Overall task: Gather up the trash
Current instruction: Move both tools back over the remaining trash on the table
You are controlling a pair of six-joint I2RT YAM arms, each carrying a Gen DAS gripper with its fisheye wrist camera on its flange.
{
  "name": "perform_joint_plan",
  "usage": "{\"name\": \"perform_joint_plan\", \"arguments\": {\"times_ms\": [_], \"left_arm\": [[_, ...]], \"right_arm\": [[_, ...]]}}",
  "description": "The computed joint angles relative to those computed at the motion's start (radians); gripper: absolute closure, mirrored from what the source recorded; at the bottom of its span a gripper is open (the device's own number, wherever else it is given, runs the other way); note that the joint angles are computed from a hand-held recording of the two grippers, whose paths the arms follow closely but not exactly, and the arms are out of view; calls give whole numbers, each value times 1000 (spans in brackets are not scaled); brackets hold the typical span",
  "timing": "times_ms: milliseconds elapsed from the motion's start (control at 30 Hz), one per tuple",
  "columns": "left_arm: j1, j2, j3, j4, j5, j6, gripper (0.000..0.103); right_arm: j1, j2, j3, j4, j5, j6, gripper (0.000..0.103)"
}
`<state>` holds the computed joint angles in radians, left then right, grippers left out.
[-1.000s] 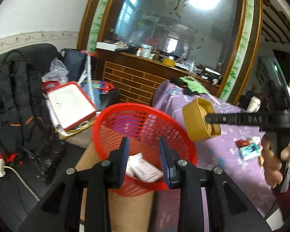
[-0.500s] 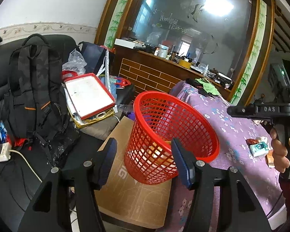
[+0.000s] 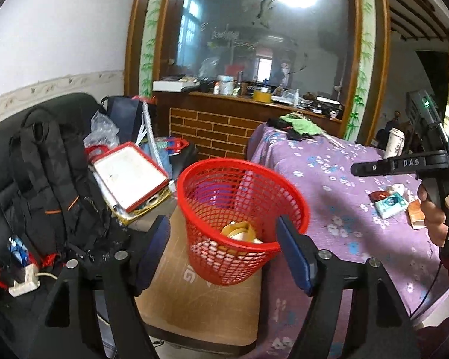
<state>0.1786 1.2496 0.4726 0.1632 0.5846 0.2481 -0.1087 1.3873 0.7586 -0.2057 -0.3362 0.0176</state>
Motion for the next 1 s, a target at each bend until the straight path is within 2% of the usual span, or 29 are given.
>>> {"name": "perform_joint_plan", "arguments": {"times_ms": [167,267,500,633,767,1000], "left_arm": [[-82,-96,-17,-55,-46,6,29],[-107,-157,-14,-117,-44,29,24],[-185,-180,-1,-158,-53,-23,22],[-348,-171,8,-152,-96,-93,21],[-594,-111,36,-115,-201,-164,21],[-971,167,205,-70,-409,-241,21]], "right_arm": [[-136,-87,-57,-51,-71,-50,69],[-235,-141,-90,-88,-104,-101,66],[-537,-149,-106,-168,-189,-244,64],[-757,-103,-85,-207,-257,-332,64],[-961,-27,-40,-241,-310,-425,64],[-1202,125,43,-306,-362,-567,64]]}}
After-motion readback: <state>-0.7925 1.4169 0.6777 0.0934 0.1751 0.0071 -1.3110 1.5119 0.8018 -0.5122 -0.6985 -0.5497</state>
